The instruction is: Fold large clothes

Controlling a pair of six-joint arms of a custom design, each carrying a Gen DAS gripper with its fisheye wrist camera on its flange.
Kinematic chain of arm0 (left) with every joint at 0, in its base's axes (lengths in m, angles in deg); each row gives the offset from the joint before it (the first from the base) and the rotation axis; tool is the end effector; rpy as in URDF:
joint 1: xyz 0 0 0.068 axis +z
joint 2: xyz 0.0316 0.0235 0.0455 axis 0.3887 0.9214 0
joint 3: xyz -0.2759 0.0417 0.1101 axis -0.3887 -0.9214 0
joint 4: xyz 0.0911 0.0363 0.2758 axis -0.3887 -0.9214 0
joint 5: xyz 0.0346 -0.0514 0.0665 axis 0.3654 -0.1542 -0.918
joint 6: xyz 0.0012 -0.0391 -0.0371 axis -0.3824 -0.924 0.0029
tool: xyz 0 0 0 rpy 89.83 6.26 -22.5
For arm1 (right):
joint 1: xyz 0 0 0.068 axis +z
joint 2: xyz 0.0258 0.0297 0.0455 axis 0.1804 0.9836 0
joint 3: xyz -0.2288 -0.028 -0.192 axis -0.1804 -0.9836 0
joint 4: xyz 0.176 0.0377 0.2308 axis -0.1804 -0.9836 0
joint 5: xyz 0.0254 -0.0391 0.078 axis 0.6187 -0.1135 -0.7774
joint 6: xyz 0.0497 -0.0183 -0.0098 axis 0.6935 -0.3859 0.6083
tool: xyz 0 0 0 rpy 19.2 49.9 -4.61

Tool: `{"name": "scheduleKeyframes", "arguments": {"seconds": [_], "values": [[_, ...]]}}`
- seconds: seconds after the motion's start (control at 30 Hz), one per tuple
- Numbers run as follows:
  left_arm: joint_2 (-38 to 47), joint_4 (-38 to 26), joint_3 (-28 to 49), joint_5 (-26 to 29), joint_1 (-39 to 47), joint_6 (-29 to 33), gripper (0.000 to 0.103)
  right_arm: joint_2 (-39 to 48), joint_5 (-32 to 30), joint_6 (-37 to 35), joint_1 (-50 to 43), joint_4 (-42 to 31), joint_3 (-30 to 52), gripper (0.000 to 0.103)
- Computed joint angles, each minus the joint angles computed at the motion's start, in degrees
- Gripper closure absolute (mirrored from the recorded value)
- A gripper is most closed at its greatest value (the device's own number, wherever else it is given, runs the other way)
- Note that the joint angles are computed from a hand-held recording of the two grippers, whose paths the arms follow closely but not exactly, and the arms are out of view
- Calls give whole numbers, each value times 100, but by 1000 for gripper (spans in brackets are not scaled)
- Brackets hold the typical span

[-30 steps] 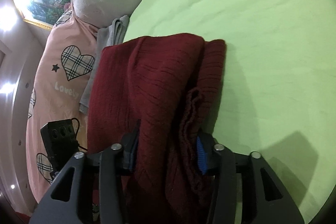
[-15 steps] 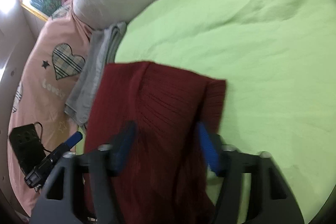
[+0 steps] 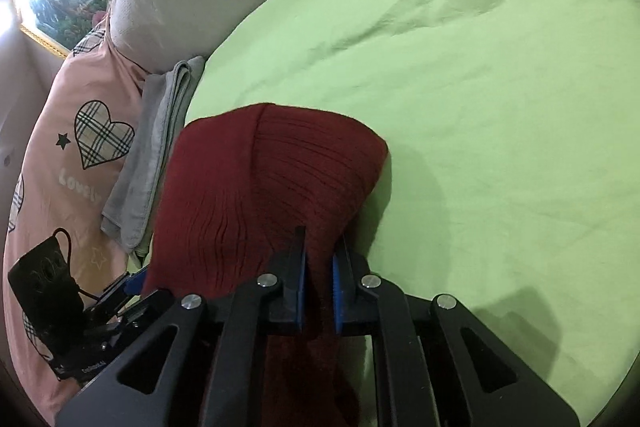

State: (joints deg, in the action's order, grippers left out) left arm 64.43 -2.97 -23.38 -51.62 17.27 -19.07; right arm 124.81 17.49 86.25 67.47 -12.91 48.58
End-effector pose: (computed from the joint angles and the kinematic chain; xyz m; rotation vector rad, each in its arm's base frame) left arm 0.3163 -0.0530 0.2515 1.1497 2.2198 -0.6637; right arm 0.1890 0.2570 0.2173 0.9028 2.1811 0.6245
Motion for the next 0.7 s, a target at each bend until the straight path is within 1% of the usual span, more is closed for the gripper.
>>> {"name": "scheduleKeyframes", "arguments": {"seconds": [0.03, 0.1, 0.13, 0.17, 0.2, 0.23, 0.33, 0.4, 0.5, 0.6, 0.63, 0.7], "values": [[-75, 113, -115, -70, 3, 52, 48, -3, 13, 17, -9, -117, 50, 90], [-141, 229, -176, -192, -84, 9, 47, 39, 32, 87, 5, -457, 230, 80], [-168, 187, -157, -214, -74, 30, 47, 31, 76, 180, 57, -687, 325, 77], [-174, 44, -80, -137, 6, 40, 47, 24, 127, 253, 103, -835, 404, 72], [-134, -81, 36, -46, 42, -35, 47, -38, 246, 361, 208, -1028, 462, 70], [-76, -416, 206, 193, 248, 34, 48, -91, 427, 505, 355, -1325, 568, 70], [-83, -1122, 396, 634, 822, 401, 49, -180, 1013, 1081, 877, -2248, 876, 62], [-195, -1499, 353, 870, 1267, 772, 49, -178, 1331, 1359, 1187, -2513, 1024, 60], [-405, -2017, 170, 1099, 1942, 1470, 49, -2, 1508, 1383, 1496, -2430, 1230, 60], [-610, -2566, -106, 1133, 2565, 2387, 48, 206, 1505, 1095, 1725, -1860, 1297, 60], [-701, -2684, -264, 1068, 2731, 2693, 47, 313, 1444, 970, 1734, -1702, 1366, 60], [-870, -2732, -509, 956, 2860, 3053, 45, 457, 1232, 651, 1705, -1291, 1407, 60]]}}
